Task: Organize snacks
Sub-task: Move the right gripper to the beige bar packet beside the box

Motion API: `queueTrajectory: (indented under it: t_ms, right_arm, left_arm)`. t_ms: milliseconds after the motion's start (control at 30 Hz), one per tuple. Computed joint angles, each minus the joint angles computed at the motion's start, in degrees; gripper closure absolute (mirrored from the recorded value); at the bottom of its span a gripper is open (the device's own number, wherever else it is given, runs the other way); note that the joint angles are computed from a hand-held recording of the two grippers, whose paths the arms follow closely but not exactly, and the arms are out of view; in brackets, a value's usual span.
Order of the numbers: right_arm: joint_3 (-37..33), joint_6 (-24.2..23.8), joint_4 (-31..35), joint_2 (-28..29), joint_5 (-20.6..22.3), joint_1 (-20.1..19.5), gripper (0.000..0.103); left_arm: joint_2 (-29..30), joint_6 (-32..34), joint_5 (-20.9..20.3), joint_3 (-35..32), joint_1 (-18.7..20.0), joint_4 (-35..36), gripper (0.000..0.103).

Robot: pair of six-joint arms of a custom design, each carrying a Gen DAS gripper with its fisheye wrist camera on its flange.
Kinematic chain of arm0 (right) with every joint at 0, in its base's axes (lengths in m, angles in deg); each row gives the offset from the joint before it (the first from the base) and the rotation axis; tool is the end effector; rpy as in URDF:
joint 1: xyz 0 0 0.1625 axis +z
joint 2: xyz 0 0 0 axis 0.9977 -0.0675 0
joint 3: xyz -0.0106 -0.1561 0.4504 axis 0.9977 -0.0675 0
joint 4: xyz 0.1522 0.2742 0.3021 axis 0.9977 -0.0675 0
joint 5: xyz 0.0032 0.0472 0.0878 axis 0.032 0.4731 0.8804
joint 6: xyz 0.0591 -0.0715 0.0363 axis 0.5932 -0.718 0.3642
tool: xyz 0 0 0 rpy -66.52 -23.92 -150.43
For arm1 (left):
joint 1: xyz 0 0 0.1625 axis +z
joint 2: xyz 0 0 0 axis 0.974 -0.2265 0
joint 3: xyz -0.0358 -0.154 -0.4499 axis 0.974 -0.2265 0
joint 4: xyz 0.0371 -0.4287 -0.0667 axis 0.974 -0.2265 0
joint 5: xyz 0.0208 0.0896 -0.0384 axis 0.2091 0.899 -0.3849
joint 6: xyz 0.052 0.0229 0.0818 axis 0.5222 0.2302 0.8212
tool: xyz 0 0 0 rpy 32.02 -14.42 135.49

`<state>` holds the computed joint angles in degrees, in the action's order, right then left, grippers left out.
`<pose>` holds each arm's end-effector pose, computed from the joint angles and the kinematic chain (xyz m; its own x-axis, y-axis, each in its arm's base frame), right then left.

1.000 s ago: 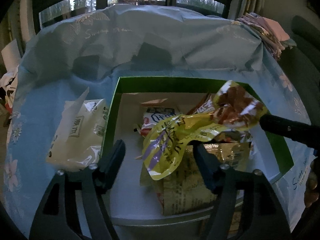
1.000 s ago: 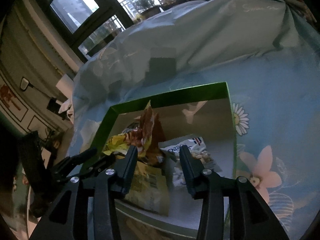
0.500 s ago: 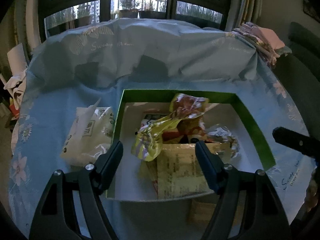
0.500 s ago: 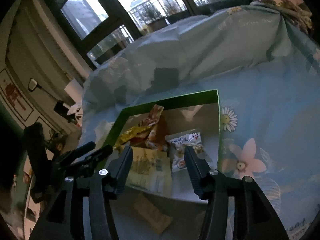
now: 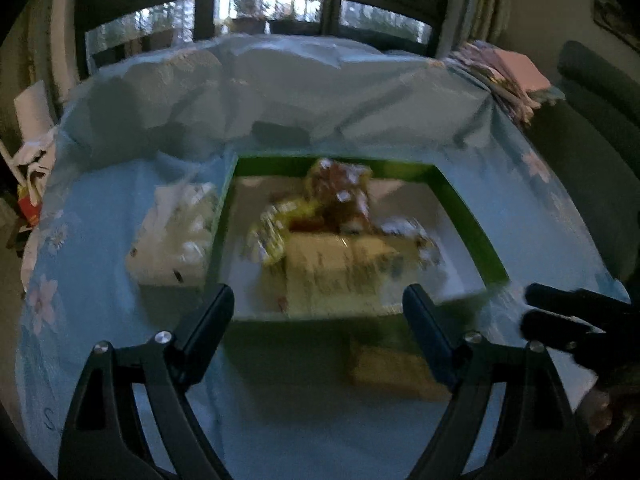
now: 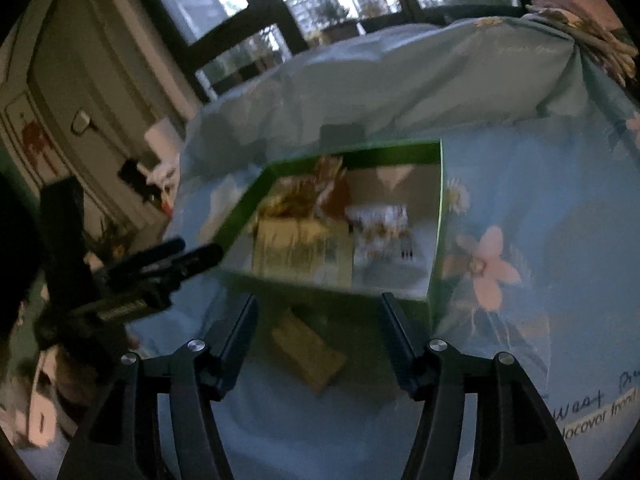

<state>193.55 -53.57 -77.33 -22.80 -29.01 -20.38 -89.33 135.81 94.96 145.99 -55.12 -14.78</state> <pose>-0.0381 -0.4546 0.3390 -0.7829 -0.5548 0.2816 -0.6222 0.6973 -0.3559 -0.3922 -0.3911 -0.0803 -0.7750 -0.0762 -0.6273 0.4143 0.6884 -0.5954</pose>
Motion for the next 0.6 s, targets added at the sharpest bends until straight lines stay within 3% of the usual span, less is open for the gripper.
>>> queueTrajectory:
  t_ms: [67,133,367,600]
  right_arm:
    - [1.0,-1.82,-0.68,-0.16,-1.09,-0.82,0.041]
    - [1.66,-3.13,-0.65,-0.11,-1.98,-1.65,0.041]
    - [4.01,-6.88,-3.07,0.66,-4.84,-2.68,0.041]
    - [5.31,-9.43,-4.39,1.22,-6.02,-2.7,0.041]
  left_arm:
    - [-0.21,0.56,1.82,1.09,-0.58,-1.71,0.013]
    - [-0.14,0.93,4.45,1.92,-0.79,-3.14,0.001]
    - [1.9,-0.15,8.58,2.05,-0.49,-3.43,0.0]
    - [2.13,-1.02,8.78,2.58,-0.18,-3.37,0.0]
